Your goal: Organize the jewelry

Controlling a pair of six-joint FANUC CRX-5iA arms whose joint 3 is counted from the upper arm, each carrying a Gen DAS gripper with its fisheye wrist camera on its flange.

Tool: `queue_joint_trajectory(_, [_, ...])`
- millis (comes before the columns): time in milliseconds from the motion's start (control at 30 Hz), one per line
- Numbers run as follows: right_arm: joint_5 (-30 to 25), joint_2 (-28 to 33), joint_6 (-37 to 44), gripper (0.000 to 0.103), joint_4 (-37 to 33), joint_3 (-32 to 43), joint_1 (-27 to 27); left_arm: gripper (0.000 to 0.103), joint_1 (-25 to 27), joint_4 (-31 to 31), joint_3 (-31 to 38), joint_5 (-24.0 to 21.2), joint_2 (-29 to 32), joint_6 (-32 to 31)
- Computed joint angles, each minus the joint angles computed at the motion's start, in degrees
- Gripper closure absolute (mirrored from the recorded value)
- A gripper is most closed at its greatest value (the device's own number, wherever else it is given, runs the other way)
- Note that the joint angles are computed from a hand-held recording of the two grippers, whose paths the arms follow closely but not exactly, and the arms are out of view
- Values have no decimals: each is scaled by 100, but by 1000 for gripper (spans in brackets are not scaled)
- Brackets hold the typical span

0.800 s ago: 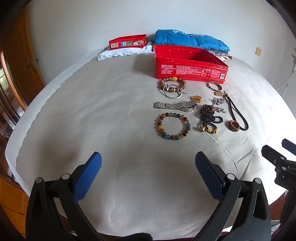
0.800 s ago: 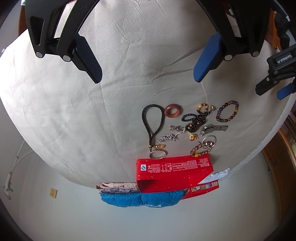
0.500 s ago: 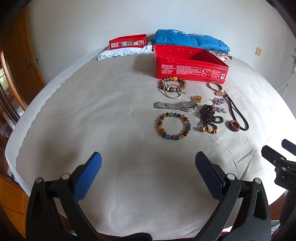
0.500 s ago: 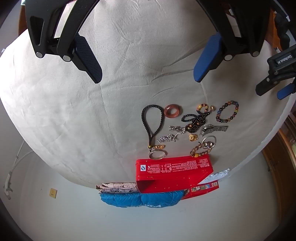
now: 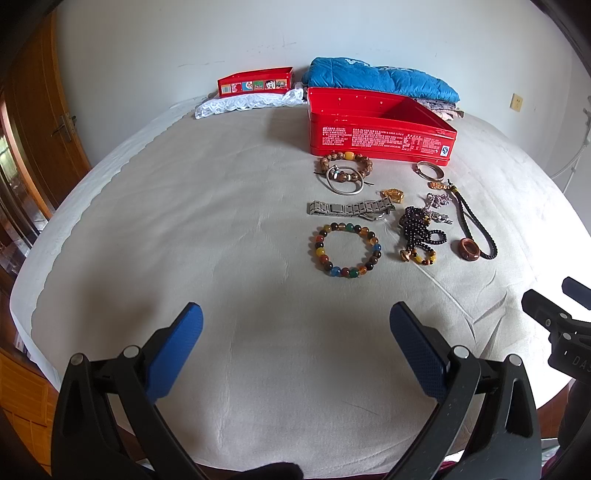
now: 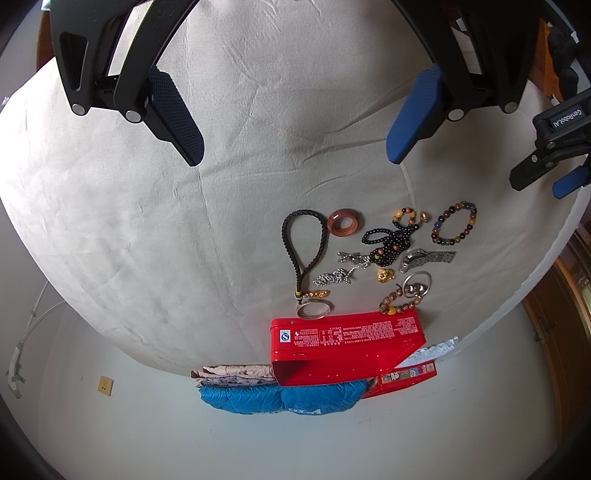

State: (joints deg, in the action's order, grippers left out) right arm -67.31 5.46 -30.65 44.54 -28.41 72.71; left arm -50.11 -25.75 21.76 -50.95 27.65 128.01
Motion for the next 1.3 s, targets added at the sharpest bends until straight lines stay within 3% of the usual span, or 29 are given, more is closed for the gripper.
queue_joint_trajectory(1300, [79, 36, -4, 4, -2, -7, -39, 3, 50, 25, -36, 74, 42, -29])
